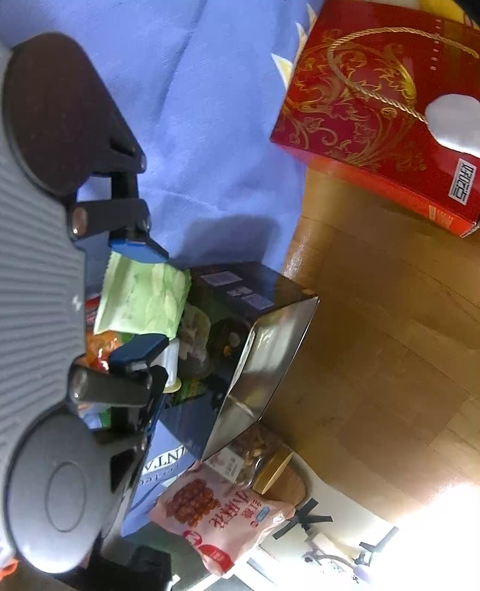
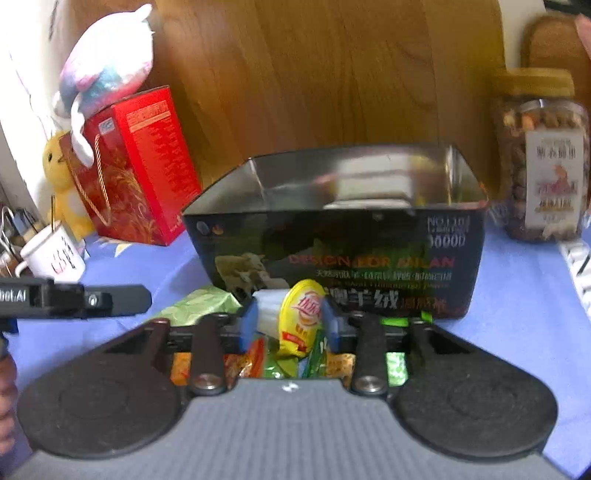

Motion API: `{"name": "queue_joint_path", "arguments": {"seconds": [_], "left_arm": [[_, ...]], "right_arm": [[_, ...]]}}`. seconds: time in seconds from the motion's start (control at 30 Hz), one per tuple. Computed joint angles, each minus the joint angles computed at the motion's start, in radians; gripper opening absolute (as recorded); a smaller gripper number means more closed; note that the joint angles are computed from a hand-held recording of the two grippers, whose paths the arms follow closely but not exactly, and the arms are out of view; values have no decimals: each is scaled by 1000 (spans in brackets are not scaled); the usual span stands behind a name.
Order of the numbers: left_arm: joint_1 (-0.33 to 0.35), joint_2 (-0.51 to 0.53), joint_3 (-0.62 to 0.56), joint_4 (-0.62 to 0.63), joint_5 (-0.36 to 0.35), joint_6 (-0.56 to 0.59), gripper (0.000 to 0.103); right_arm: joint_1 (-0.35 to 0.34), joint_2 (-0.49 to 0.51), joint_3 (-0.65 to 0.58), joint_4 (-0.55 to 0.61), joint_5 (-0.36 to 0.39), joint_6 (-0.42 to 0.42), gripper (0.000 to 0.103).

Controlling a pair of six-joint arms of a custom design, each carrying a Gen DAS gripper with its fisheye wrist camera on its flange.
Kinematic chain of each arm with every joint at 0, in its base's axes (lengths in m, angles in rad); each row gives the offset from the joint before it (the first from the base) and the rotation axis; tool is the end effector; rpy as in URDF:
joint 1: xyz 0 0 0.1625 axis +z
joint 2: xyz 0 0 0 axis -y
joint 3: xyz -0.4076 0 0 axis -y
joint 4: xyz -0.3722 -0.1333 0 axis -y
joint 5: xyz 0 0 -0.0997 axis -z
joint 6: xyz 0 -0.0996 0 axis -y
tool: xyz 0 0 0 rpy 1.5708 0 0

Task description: Organize snacks

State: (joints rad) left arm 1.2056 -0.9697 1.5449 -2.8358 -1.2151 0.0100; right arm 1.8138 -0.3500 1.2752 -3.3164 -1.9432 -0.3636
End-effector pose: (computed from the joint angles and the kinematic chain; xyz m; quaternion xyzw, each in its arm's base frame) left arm -0.0856 -0.6944 0.2876 0.1140 0.9212 -0.3570 0.1051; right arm 0.2729 -0.6975 0.0146 0.1987 -0.8821 0.3810 0.1931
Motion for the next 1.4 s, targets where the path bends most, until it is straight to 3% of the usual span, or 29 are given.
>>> {"name": "queue_joint_path", "arguments": {"seconds": [0.13, 0.27, 0.37, 0.5, 0.6, 0.77, 0.87, 1.03, 1.13, 1.2, 1.3, 1.4], "left_arm": [[2, -14, 23, -9, -8, 0, 43], [6, -31, 35, -5, -19, 16, 43], [-4, -64, 85, -39, -9, 18, 43], [-10, -139, 175, -72, -32, 8, 43], [-14, -198, 247, -75, -39, -3, 43], [-22, -258, 329, -38, -54, -26, 43], [-32, -277, 357, -23, -57, -34, 43], [-31, -315, 406, 17, -131, -54, 43], [-38, -344, 454, 23, -161, -64, 47], [-39, -366, 480, 27, -177, -70, 50], [-36, -393, 507, 34, -200, -88, 52], [-38, -401, 523, 34, -226, -102, 55]], "right_arm": [[-23, -57, 90, -43, 75, 110, 8], [-29, -112, 184, -124, 167, 214, 5], [-16, -150, 258, -175, 249, 221, 5], [16, -200, 372, -168, 313, 154, 5], [35, -211, 443, -133, 312, 96, 5], [39, -175, 480, -157, 276, 80, 3], [36, -184, 497, -143, 265, 100, 8], [24, -236, 595, -273, 281, 78, 16], [2, -291, 677, -288, 347, -9, 25], [-7, -331, 728, -258, 377, -98, 36], [7, -360, 768, -199, 328, -226, 39], [20, -347, 756, -159, 281, -261, 41]]}}
